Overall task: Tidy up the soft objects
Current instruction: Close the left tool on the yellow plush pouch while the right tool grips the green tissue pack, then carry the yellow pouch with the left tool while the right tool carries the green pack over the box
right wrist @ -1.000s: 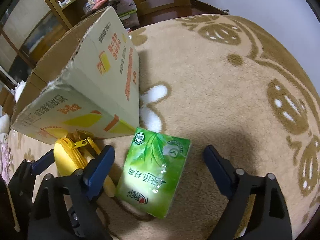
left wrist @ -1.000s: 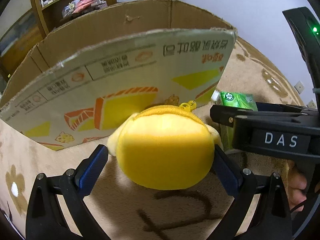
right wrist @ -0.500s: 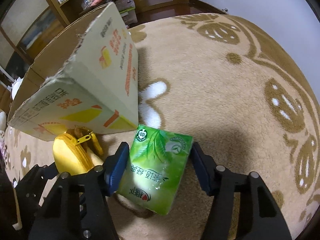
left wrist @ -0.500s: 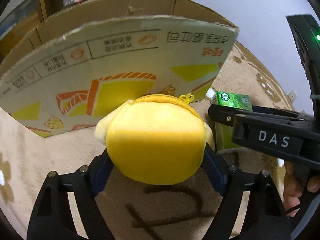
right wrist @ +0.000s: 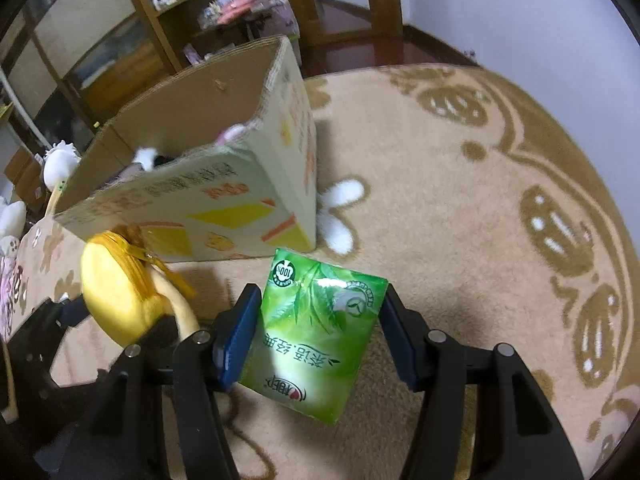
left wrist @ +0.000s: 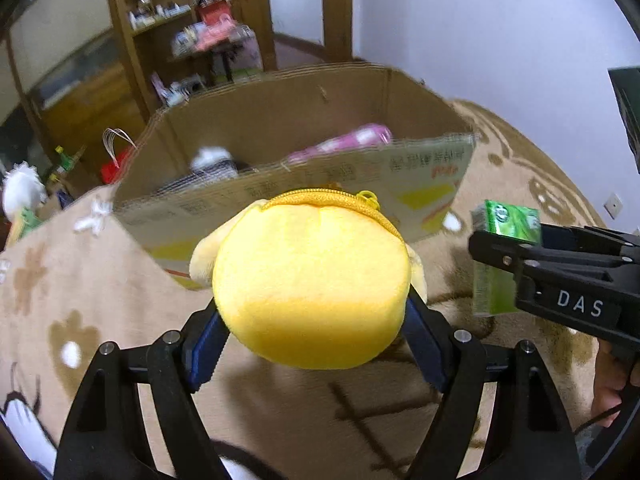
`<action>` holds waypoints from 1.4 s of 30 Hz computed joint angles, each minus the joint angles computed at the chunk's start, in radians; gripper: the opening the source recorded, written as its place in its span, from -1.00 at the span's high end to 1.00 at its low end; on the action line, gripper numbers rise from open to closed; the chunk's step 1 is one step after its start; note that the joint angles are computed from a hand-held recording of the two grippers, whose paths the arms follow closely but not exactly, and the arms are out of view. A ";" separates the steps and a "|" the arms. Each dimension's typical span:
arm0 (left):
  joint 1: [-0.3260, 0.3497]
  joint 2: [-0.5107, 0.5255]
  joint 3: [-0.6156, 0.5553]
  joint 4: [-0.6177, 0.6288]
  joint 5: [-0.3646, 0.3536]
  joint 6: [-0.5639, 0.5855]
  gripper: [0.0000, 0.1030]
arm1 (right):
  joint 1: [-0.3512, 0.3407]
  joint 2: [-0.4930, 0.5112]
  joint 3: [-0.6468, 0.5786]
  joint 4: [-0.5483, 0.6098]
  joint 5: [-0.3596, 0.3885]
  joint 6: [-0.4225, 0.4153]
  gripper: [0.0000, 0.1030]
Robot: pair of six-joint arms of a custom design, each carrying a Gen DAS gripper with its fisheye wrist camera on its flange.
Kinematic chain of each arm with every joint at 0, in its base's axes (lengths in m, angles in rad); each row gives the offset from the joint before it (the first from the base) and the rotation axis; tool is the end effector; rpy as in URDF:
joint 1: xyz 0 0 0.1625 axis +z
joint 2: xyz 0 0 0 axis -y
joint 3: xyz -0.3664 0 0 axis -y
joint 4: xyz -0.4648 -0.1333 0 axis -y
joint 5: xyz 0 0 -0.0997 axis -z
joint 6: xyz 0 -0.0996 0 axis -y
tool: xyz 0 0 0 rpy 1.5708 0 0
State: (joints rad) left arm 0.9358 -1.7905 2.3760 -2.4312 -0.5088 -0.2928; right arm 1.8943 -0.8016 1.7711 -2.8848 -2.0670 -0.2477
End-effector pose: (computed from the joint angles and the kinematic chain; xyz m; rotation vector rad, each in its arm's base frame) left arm -0.0698 -0.4661 0.2436 0.1953 2.1635 -0.8368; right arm 0.2853 -0.5807 -0.0063 0.6274 -2.5464 0.4806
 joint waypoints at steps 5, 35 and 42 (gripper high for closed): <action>-0.068 -0.114 0.042 0.060 0.104 -0.059 -0.53 | 0.035 -0.036 0.041 -0.091 0.012 -0.052 -0.21; -0.078 0.022 -0.024 -0.669 0.239 0.488 -0.54 | 0.112 0.024 -0.035 -0.401 0.113 -0.252 -0.20; -0.038 0.096 -0.072 -0.767 0.205 0.579 -0.54 | 0.104 0.072 -0.091 -0.405 0.099 -0.255 -0.20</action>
